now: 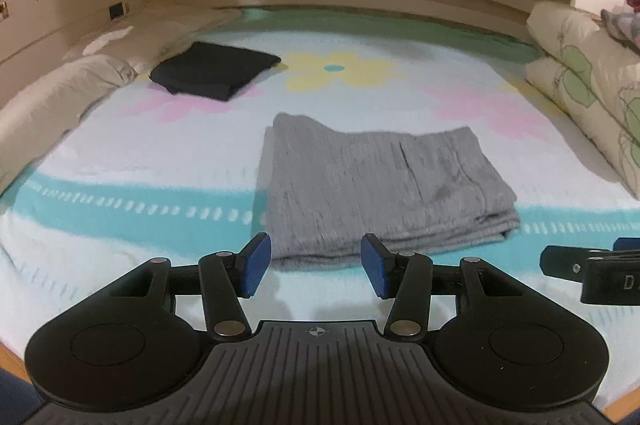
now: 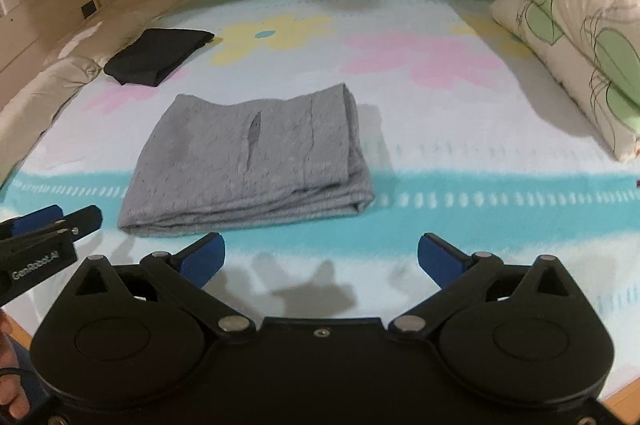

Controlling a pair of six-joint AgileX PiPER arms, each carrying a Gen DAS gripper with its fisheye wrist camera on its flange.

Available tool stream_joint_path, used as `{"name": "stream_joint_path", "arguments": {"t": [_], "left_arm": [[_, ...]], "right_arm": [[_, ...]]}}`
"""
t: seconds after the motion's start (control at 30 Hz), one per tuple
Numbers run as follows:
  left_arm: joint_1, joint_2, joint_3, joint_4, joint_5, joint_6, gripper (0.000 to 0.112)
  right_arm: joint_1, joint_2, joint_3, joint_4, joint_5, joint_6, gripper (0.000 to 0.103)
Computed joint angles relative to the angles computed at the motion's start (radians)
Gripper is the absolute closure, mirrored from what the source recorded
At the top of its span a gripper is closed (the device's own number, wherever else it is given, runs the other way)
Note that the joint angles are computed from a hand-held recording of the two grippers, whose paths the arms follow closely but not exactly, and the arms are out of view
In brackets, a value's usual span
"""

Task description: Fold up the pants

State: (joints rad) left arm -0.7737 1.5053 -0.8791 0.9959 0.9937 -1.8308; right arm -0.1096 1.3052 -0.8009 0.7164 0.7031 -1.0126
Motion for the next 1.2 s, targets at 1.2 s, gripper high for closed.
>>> {"name": "stream_joint_path", "arguments": {"t": [1.2], "left_arm": [[0.035,0.064,-0.018,-0.086,-0.077,0.046,0.064]], "right_arm": [[0.138,-0.006,0.076,-0.156,-0.177,0.157,0.001]]}}
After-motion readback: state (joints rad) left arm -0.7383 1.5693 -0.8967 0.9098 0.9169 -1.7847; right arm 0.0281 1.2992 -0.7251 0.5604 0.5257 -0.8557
